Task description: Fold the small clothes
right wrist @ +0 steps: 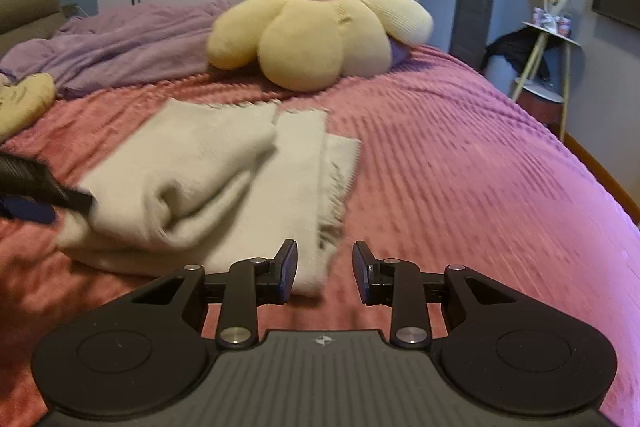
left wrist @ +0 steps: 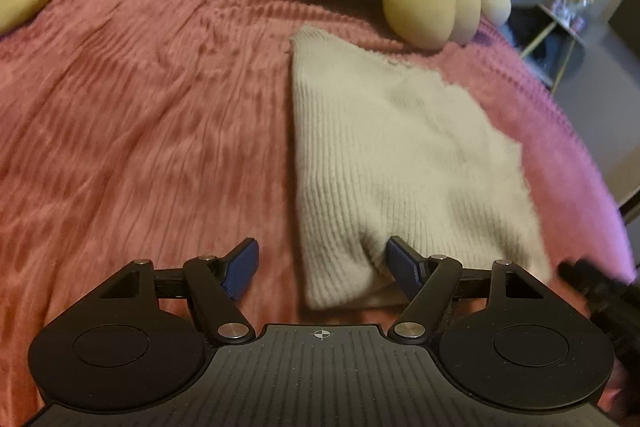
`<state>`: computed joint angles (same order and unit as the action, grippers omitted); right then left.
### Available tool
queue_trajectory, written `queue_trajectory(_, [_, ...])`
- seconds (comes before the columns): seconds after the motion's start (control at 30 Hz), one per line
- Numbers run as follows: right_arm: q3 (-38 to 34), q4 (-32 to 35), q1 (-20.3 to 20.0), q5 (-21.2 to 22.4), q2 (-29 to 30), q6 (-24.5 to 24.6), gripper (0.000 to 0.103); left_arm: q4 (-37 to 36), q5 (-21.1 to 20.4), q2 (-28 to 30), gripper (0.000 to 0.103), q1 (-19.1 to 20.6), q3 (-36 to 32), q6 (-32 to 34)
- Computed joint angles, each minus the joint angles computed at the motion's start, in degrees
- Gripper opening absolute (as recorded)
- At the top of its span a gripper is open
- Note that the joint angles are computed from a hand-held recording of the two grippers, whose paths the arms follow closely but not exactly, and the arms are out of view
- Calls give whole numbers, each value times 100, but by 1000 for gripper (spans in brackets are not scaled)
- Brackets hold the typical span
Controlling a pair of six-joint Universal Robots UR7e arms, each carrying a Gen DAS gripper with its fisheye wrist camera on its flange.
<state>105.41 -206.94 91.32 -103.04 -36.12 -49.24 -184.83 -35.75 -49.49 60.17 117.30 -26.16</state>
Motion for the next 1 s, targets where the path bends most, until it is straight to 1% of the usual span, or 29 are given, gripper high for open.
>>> queue_trajectory(0.03, [-4,91,16,68,-28,34,31,-127,31,9,77,-32,71,142])
queue_trajectory(0.1, [-22,315,32,219,-92,128,39,-40,10,56,80,-16,41,243])
queue_trajectory(0.17, [-73,664,15,459,-162,208,45,333,73,35,80,19,35,45])
queue_trajectory(0.2, [-81,800,1,599,-191,239,47,481,132,8,81,40,64,-62])
queue_trajectory(0.23, [-113,969,-3,709,-210,308,48,542,121,-16,81,69,89,-145])
queue_trajectory(0.27, [-147,1160,1,789,-233,432,49,452,46,-49,81,95,134,-137])
queue_trajectory(0.3, [-200,1400,-6,899,-257,625,53,371,4,-69,81,99,169,-143])
queue_trajectory(0.33, [-272,1668,-20,1030,-278,844,56,363,-14,-89,82,97,188,-166])
queue_trajectory(0.37, [-380,1960,-44,1175,-277,1071,60,361,-15,-99,81,90,201,-160])
queue_trajectory(0.4, [-532,2312,-73,1330,-257,1323,62,331,0,-100,82,78,221,-130])
queue_trajectory(0.47, [-863,2755,-98,1453,-119,1730,62,304,28,-110,82,54,283,-120])
queue_trajectory(0.53, [-1281,3193,-96,1431,90,2079,62,224,50,-127,82,42,371,-82])
queue_trajectory(0.63, [-1809,3686,-96,1428,370,2465,62,238,210,-156,80,3,487,-95])
queue_trajectory(0.67, [-1943,3754,-87,1402,458,2540,60,189,220,-170,80,-4,531,-55])
queue_trajectory(0.73, [-2154,3870,-60,1328,612,2566,48,149,249,-209,80,-34,596,-74])
queue_trajectory(0.8, [-2295,4006,-37,1274,716,2518,31,160,326,-251,80,-73,637,-185])
queue_trajectory(0.87, [-2275,3894,-20,1275,751,2286,31,77,289,-299,80,-73,685,-251])
queue_trajectory(0.9, [-2273,3879,-10,1274,760,2202,35,56,290,-310,80,-71,695,-292])
queue_trajectory(0.97, [-2352,3943,-19,1319,797,2309,43,37,280,-320,80,-67,704,-358])
queue_trajectory(1.0, [-2412,4020,-23,1330,818,2399,44,42,292,-320,81,-72,708,-382])
